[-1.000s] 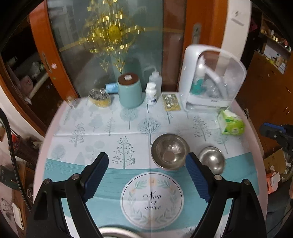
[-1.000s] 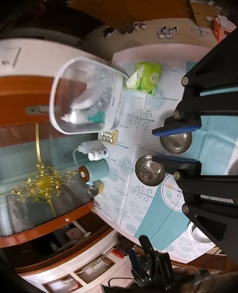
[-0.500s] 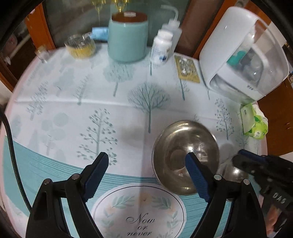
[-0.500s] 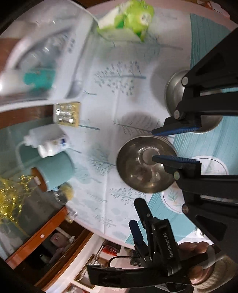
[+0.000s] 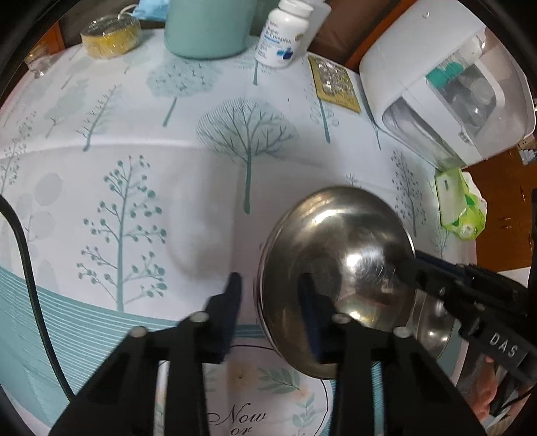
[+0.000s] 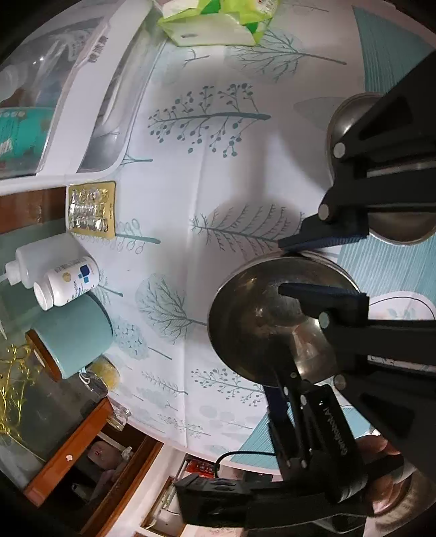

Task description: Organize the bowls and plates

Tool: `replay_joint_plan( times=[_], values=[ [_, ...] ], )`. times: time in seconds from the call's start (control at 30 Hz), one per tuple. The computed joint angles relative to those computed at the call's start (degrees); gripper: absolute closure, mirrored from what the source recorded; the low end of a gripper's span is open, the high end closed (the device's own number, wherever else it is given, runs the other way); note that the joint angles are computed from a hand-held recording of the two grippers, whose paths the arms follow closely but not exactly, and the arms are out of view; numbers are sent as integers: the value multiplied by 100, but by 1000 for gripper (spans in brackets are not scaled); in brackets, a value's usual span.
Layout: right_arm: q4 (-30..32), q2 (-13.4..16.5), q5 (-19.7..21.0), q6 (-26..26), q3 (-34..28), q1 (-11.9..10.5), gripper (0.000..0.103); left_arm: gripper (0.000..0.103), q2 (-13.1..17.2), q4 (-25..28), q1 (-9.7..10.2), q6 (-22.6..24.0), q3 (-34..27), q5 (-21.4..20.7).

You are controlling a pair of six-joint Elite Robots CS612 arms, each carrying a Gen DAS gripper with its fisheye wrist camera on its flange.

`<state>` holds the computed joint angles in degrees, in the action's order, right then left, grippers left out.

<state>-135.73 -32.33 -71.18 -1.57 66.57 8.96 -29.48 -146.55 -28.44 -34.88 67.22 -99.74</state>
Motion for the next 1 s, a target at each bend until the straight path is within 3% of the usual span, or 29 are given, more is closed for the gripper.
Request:
replay_joint_plan(
  times=[0.13, 0.2, 0.3, 0.37, 0.53, 0.73, 1.0],
  values=[
    [80, 18, -265, 22, -35, 21, 86, 79, -11, 32, -12, -64, 49, 3],
    [78, 25, -184, 92, -29, -4, 86, 80, -25, -5, -7, -86, 82, -8],
    [131, 46, -116, 141, -48, -13, 86, 90, -41, -60, 3, -84, 112, -80],
    [185, 51, -35, 121, -54, -14, 94, 91, -75, -55, -3, -58, 141, -56],
    [83, -42, -189, 106, 61, 34, 95, 91, -230, 18, -24, 2, 268, -28],
    [-37, -408, 21, 135, 471, -21, 95, 91, -607, -172, -49, -2, 668, -188],
    [-428, -1163, 169, 81, 1402, -86, 94, 91, -1301, -258, -318, 309, 1420, -73]
  ],
)
